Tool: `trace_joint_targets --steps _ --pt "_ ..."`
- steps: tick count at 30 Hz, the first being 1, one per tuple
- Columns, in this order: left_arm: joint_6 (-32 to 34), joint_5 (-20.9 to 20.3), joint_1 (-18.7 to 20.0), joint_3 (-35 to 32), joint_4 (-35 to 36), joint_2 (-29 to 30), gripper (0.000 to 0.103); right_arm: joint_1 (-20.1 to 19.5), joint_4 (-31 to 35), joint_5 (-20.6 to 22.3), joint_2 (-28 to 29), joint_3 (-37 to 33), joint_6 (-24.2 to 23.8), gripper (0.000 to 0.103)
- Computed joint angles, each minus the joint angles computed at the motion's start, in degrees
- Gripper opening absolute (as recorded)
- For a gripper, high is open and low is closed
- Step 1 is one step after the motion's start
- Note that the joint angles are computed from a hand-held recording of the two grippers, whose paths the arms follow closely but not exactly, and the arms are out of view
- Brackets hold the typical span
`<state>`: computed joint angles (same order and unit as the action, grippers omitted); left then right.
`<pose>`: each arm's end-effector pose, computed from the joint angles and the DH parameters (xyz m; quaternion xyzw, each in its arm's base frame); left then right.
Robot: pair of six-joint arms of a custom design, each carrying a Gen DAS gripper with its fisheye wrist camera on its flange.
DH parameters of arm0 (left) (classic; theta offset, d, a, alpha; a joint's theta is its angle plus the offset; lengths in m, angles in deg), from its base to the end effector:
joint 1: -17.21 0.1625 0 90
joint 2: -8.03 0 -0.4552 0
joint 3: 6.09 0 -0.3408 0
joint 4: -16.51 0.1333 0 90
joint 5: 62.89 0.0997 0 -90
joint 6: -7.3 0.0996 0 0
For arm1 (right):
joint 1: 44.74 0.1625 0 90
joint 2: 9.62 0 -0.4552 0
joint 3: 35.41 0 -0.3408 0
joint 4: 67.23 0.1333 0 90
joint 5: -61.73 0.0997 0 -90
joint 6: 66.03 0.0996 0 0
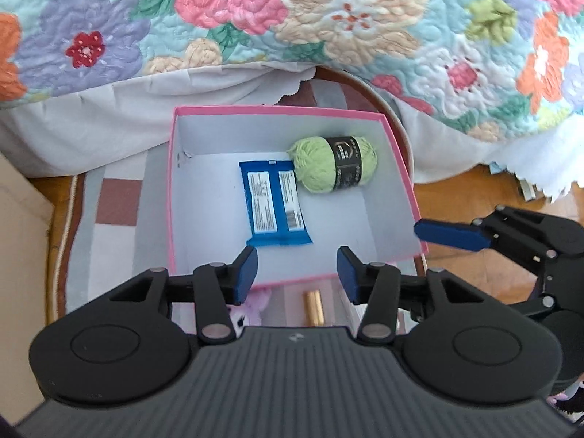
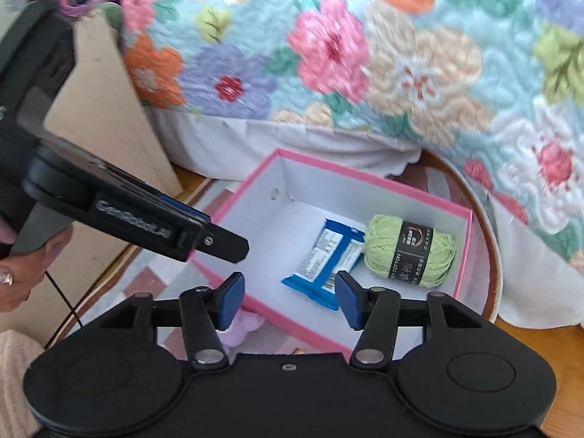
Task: Organize objects
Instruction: 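Open the left tool to drop the pack and withdraw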
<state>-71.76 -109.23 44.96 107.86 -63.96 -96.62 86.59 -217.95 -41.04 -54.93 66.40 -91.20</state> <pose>-0.1646 -0.3149 0.4474 -0.0737 0.9148 -0.2958 0.2648 0.4896 -0.3882 0.1124 0.5411 -0.8328 0.0518 0.1049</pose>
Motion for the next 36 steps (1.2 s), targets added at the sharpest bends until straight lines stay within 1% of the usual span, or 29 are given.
trace_joint_targets --steps 3,8,10,11,12,13,15,19,23,27,29,32,36 --pt "-4.12 -0.59 -3.92 -2.02 5.77 0.43 0.051 0.94 0.36 -0.07 -2.18 1.30 0.55 0.063" --pt "-10.10 -3.98 -9.49 -4.79 13.24 1.28 0.054 2.26 3.47 -0.59 -5.64 2.59 1.42 0.066" --pt "-12.30 -4.77 -12.04 -5.13 15.59 1.38 0.059 2.56 5.91 -0.32 -7.37 2.91 2.02 0.067" --pt "-13.58 -4.99 -13.27 -5.05 16.64 1.40 0.063 2.64 7.04 -0.23 -8.15 3.10 2.30 0.067" --pt "-15.37 -5.51 -14.33 -5.02 17.89 1.57 0.064 2.76 8.74 -0.30 -9.01 3.19 2.69 0.067" --pt "-16.78 -6.07 -15.34 -4.74 18.52 1.52 0.064 2.80 10.15 -0.28 -9.65 3.22 3.04 0.067" --pt "-18.18 -6.81 -17.53 -3.21 17.35 0.29 0.064 2.90 11.97 0.05 -11.07 3.77 3.57 0.067" --pt "-21.10 -8.90 -21.18 -0.95 17.03 -1.31 0.065 3.10 13.83 0.42 -13.57 5.43 3.97 0.068" --pt "-23.68 -10.97 -24.17 0.96 17.80 -3.01 0.066 2.71 15.14 1.47 -15.38 7.55 5.63 0.068" --pt "-26.33 -12.81 -26.36 3.53 18.02 -5.83 0.068 2.23 15.02 2.22 -16.05 10.17 6.39 0.068" --pt "-27.18 -13.65 -26.92 4.96 18.10 -7.20 0.068 1.83 13.74 2.95 -16.05 11.77 6.32 0.068" --pt "-29.31 -14.09 -27.50 7.47 17.80 -9.48 0.068 1.16 10.42 3.94 -15.65 14.62 6.33 0.068" --pt "-32.42 -14.44 -28.82 11.01 19.04 -12.20 0.068 0.85 3.12 4.01 -14.79 19.13 6.03 0.068"
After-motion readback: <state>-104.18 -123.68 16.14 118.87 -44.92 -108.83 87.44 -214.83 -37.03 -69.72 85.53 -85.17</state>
